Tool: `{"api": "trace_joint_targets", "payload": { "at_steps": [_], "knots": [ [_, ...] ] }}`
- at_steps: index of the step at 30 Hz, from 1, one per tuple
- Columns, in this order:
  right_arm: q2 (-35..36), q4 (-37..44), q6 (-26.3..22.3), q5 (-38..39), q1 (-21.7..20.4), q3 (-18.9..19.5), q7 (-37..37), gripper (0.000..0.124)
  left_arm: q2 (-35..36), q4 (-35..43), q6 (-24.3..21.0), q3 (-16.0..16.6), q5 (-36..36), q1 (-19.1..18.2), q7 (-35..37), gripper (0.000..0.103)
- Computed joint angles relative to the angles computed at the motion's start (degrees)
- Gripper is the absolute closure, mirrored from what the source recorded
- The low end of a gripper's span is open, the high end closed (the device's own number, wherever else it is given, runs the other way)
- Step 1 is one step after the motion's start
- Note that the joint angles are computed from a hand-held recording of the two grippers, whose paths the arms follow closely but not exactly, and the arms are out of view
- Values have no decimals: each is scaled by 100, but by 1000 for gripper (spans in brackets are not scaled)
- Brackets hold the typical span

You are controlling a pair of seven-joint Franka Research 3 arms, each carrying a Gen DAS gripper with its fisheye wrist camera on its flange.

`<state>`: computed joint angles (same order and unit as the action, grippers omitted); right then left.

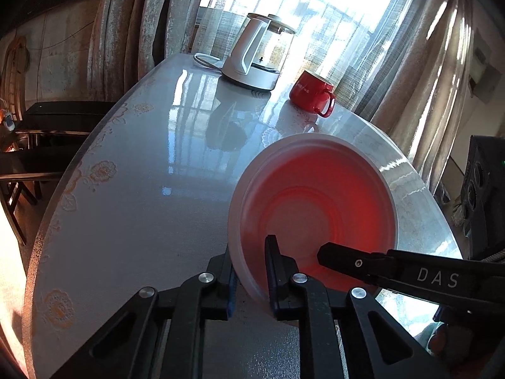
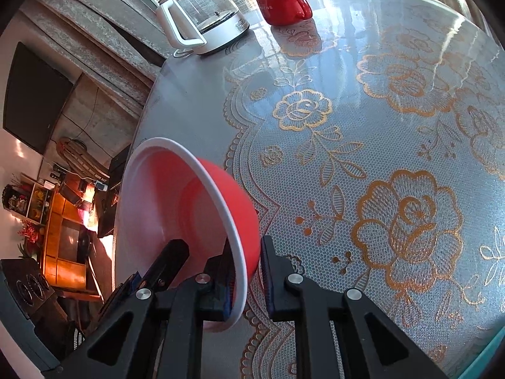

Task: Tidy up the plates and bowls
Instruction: 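Close both tools on the red bowl rim, then lift the red bowl with both tools and carry it over the steel bowl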

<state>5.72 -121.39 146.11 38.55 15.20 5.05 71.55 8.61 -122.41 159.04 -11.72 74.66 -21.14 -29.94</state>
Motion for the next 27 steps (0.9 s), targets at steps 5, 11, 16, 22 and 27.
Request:
{"api": "trace_joint_targets", "payload": {
  "at_steps": [5,11,16,22,27],
  "knots": [
    [-37,-54,0,-65,-2,-23,68,112,23,32,34,0,51,-16,29,89],
    [-72,-107,7,-113,-5,-33,162,112,36,65,66,2,135,-36,100,89],
    [-252,-237,13,-61,-22,-57,162,112,24,92,206,0,369,-34,40,90],
    [-655,-571,51,176,-54,-139,6,112,-70,125,239,-49,766,-90,7,90],
    [-1073,-900,111,436,-47,-233,-159,112,-210,118,177,-157,1302,-120,-228,90]
  ]
}}
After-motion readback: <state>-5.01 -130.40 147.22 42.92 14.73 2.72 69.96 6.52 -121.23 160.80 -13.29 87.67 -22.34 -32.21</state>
